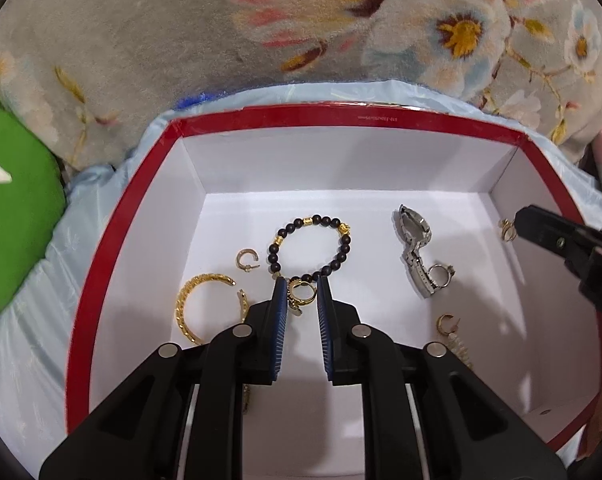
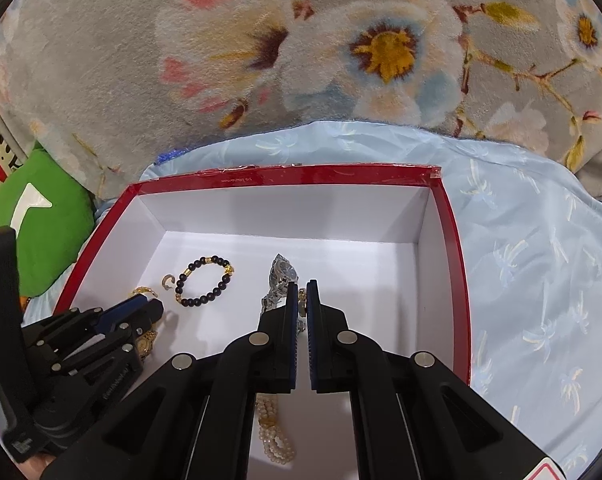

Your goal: Organize jewelry

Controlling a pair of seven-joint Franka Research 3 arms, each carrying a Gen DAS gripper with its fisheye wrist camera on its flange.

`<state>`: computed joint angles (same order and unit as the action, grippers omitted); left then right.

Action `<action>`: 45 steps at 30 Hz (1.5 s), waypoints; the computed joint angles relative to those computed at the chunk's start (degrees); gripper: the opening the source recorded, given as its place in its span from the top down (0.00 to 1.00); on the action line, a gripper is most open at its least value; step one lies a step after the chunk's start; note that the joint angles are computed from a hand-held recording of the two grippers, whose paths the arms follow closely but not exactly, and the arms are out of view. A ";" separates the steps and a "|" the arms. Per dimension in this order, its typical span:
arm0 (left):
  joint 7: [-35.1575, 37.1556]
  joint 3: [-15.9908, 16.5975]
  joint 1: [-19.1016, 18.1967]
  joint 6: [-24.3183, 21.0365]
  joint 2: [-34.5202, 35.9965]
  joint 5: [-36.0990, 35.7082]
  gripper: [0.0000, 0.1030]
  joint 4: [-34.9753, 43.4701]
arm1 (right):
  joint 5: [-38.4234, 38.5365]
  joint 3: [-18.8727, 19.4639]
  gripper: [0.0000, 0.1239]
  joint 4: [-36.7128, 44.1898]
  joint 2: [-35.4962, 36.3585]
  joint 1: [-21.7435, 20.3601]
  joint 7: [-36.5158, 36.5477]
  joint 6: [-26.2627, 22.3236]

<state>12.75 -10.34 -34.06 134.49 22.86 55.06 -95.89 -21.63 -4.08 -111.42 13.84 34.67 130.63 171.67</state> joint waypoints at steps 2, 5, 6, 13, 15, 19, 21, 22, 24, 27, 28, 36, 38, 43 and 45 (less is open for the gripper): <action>0.18 0.22 -0.84 -1.78 0.35 1.24 0.85 0.67 | 0.16 0.10 0.97 -0.01 -0.04 -0.08 -0.14 -0.06; 0.36 -0.13 0.24 0.38 -0.20 0.00 0.85 -0.19 | 1.70 1.04 0.97 -0.11 -0.08 -0.87 -1.30 -0.17; 0.36 -0.17 0.42 0.82 -0.31 -0.30 0.85 -0.38 | 3.17 1.97 0.97 -0.03 -0.01 -1.62 -2.67 -0.48; -0.98 0.19 0.08 2.49 -1.14 1.79 0.46 -1.42 | 6.01 2.14 0.93 0.19 0.17 -1.64 -4.95 -0.79; -1.18 0.13 -0.01 2.23 -1.13 2.17 0.46 -1.41 | 6.41 2.11 0.93 0.06 0.14 -1.62 -5.12 -0.60; -1.70 0.04 -0.01 2.12 -1.13 2.62 0.46 -1.41 | 6.21 1.42 0.93 -0.18 0.09 -1.03 -4.45 -0.10; -1.98 0.02 -0.02 2.10 -1.17 2.77 0.46 -1.48 | 5.67 0.95 0.93 -0.25 0.05 -0.64 -3.93 0.01; -2.11 0.02 -0.02 2.08 -1.18 2.87 0.46 -1.48 | 5.13 0.56 0.93 -0.27 0.04 -0.31 -3.40 0.07; -2.43 0.03 0.02 2.28 -1.24 3.10 0.46 -1.60 | 3.70 -0.38 0.93 -0.32 0.00 0.47 -1.89 0.31; -2.38 0.03 0.01 2.25 -1.26 3.61 0.46 -1.63 | 1.50 -1.31 0.93 -0.45 -0.19 1.22 0.07 0.32; -2.36 0.03 -0.05 2.05 -1.21 3.71 0.46 -1.54 | 0.75 -1.50 0.93 -0.40 -0.18 1.37 0.63 0.22; -2.76 0.00 -0.16 1.73 -1.20 4.38 0.46 -1.54 | -1.39 -0.90 0.93 -0.38 -0.12 0.65 2.22 0.22; -2.79 0.02 -0.28 1.43 -1.15 4.65 0.46 -1.45 | -1.81 -1.01 0.92 -0.44 -0.13 0.71 2.68 0.27; -3.00 -0.03 -0.29 1.35 -1.24 4.91 0.46 -1.55 | -2.31 -1.01 0.91 -0.57 -0.13 0.67 3.13 0.41; -3.39 -0.07 -0.27 1.48 -1.42 4.99 0.46 -1.78 | -5.30 -3.03 0.84 -0.83 -0.44 2.38 6.32 0.50</action>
<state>9.36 -10.41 -34.34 135.97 21.44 60.05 -97.67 -26.92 -7.11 -112.25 13.40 37.05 136.95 172.17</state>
